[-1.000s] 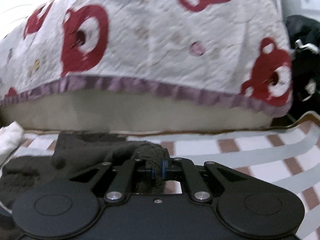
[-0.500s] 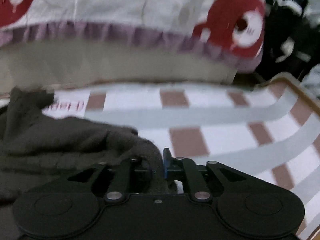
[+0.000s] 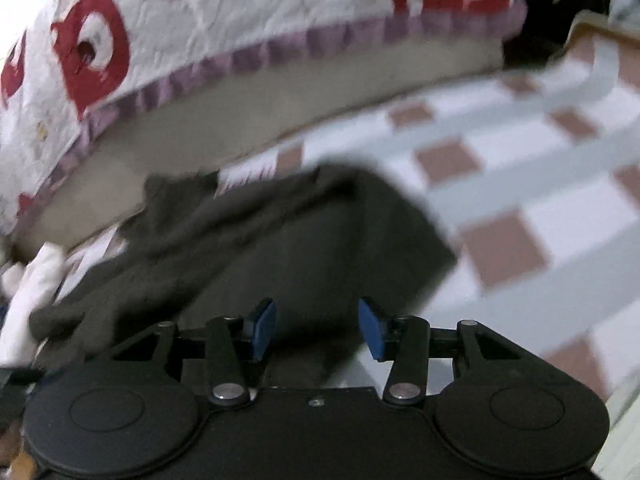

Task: Fold clothes
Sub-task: 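Smooth the sweater body with the open left gripper while the right gripper holds the cuff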

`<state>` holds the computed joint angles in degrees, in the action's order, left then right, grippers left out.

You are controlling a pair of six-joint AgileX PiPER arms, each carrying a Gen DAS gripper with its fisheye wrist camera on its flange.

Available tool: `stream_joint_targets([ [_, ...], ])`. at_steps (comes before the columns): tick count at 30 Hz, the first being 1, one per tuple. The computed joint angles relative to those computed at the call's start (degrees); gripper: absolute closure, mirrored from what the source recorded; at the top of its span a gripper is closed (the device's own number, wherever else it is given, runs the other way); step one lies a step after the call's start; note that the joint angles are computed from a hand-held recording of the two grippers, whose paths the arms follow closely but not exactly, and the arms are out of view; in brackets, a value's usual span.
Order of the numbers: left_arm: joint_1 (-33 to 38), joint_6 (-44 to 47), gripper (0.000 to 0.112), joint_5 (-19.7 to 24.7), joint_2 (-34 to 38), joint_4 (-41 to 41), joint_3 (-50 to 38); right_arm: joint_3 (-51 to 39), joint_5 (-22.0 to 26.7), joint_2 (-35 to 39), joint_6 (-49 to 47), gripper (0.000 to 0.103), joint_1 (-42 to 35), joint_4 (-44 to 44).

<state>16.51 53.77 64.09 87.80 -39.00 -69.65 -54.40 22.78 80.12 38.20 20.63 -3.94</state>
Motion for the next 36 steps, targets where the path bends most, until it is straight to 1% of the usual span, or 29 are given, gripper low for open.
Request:
stream_joint_targets([
  [3, -0.83, -0.42, 0.058, -1.16, 0.33, 0.32, 0.12, 1.13, 0.78, 1.12, -2.26, 0.052, 2.66, 0.61],
  [5, -1.14, -0.94, 0.058, -0.87, 1.06, 0.21, -0.11, 1.97, -1.34, 1.13, -4.19, 0.055, 3.68, 0.31],
  [6, -1.34, -0.4, 0.058, -1.17, 1.38, -0.2, 0.06, 2.18, -2.15, 1.27, -5.21, 0.055, 4.06, 0.44],
  [9, -2.16, 0.73, 0.058, -1.7, 2.65, -1.0, 0.14, 0.68, -1.61, 3.28, -6.71, 0.055, 3.96, 2.82],
  [12, -2.34, 0.65, 0.058, 0.17, 5.16, -2.73, -1.11, -0.07, -1.33, 5.81, -2.89, 0.053, 4.39, 1.05],
  [13, -2.21, 0.8, 0.058, 0.87, 5.91, -3.46, -1.37, -0.38, -1.23, 6.6, -1.45, 0.05, 4.64, 0.39],
  [14, -2.03, 1.11, 0.058, 1.36, 6.25, -3.91, -1.29, -0.71, -1.34, 7.15, 1.31, 0.043, 5.37, -1.36],
  [16, -1.87, 2.01, 0.058, 1.35, 6.04, -3.97, -0.46, -1.11, -2.45, 8.19, 10.21, 0.033, 7.09, -8.9],
  [18, -1.69, 2.82, 0.058, 0.95, 5.2, -3.8, 0.43, -2.77, -1.67, 9.81, 17.22, 0.031, 8.34, -15.11],
  [20, -1.68, 2.8, 0.056, 0.65, 4.61, -3.37, 0.71, -5.54, 1.25, 11.79, 20.76, 0.031, 9.79, -20.49],
  [21, -1.7, 2.72, 0.055, 0.45, 4.33, -3.18, 0.81, -6.99, 3.03, 12.73, 21.23, 0.036, 10.47, -22.53],
  [22, -1.81, 2.59, 0.055, 0.04, 4.16, -2.91, 0.81, -8.52, 4.93, 13.6, 20.3, 0.068, 10.99, -23.49],
  [23, -2.02, 2.25, 0.055, -0.55, 3.94, -2.35, 0.75, -9.87, 6.97, 14.03, 17.65, 0.078, 11.28, -23.37],
  [24, -2.06, 2.16, 0.055, -0.94, 3.72, -2.1, 0.67, -10.49, 8.19, 13.67, 17.3, 0.086, 11.6, -24.04],
  [25, -1.8, 2.39, 0.055, -0.95, 3.53, -2.41, 0.54, -10.99, 10.45, 12.77, 19.25, 0.09, 12.39, -26.29],
  [27, -0.72, 2.67, 0.055, 0.04, 3.45, -3.57, -0.13, -12.03, 16.56, 10.12, 23.13, 0.091, 14.35, -30.95],
  [28, 0.05, 3.0, 0.055, 1.01, 3.44, -4.66, -0.6, -12.75, 20.78, 8.63, 24.7, 0.092, 15.7, -33.96],
  [29, 0.81, 3.28, 0.055, 1.91, 3.28, -5.79, -0.99, -13.8, 25.92, 7.5, 25.5, 0.101, 17.27, -37.23],
  [31, 2.09, 4.05, 0.055, 2.58, 2.27, -8.2, -0.86, -14.83, 34.71, 5.28, 25.75, 0.101, 19.91, -43.64],
  [32, 2.66, 4.84, 0.055, 2.83, 1.67, -9.65, -0.57, -14.94, 37.07, 4.24, 25.51, 0.101, 20.25, -45.04],
  [34, 3.29, 6.51, 0.055, 4.09, 0.72, -11.88, -0.33, -15.81, 39.41, 4.48, 24.23, 0.101, 19.66, -45.36],
  [36, 2.39, 7.98, 0.052, 4.51, 0.18, -11.73, 0.22, -16.52, 41.33, 4.73, 23.15, 0.101, 18.99, -45.66],
])
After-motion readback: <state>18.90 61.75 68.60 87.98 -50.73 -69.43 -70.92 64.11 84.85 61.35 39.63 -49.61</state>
